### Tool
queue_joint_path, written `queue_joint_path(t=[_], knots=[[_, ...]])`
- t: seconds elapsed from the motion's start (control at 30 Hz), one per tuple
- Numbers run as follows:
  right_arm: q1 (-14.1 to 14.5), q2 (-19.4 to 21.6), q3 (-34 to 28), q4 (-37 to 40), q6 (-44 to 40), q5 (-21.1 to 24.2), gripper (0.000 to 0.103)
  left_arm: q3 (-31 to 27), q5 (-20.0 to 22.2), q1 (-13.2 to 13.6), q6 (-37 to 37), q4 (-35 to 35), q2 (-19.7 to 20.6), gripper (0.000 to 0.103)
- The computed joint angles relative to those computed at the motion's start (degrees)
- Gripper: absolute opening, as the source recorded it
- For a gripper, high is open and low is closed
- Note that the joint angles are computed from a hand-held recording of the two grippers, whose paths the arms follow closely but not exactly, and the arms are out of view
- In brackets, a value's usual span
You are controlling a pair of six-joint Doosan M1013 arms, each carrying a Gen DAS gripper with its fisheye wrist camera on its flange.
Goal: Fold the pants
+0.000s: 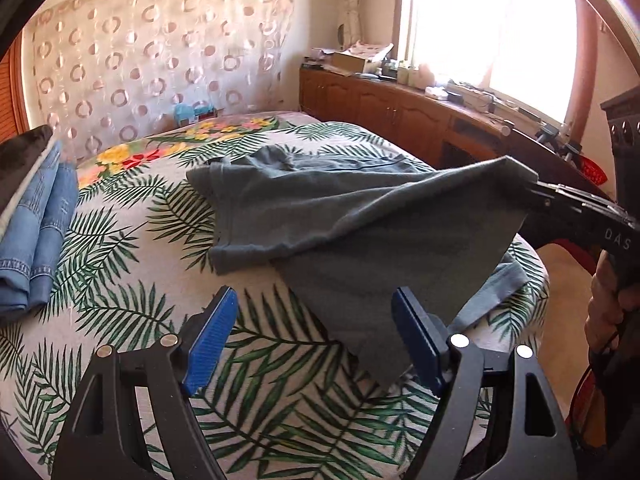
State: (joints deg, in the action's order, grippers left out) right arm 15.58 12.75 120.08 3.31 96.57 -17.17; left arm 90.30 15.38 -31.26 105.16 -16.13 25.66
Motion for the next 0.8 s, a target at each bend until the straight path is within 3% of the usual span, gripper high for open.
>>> queue_joint_path(t=[0.4, 0.67, 0.8], knots=[[0.7, -3.8, 4.5, 13.5, -10.0, -0.7, 0.006, -0.9, 1.0, -0.5, -1.0, 1.4, 0.8, 0.080], [1.7, -3.2, 4.1, 27.8, -23.3, 2.4, 0.006, -1.3, 1.8, -0.6, -1.3, 2.0, 1.4, 0.080], [1.7, -3.4, 3.6, 39.8, -35.3, 4.0, 0.006, -1.6, 2.2, -0.8, -1.8, 2.7, 1.8, 0.080]])
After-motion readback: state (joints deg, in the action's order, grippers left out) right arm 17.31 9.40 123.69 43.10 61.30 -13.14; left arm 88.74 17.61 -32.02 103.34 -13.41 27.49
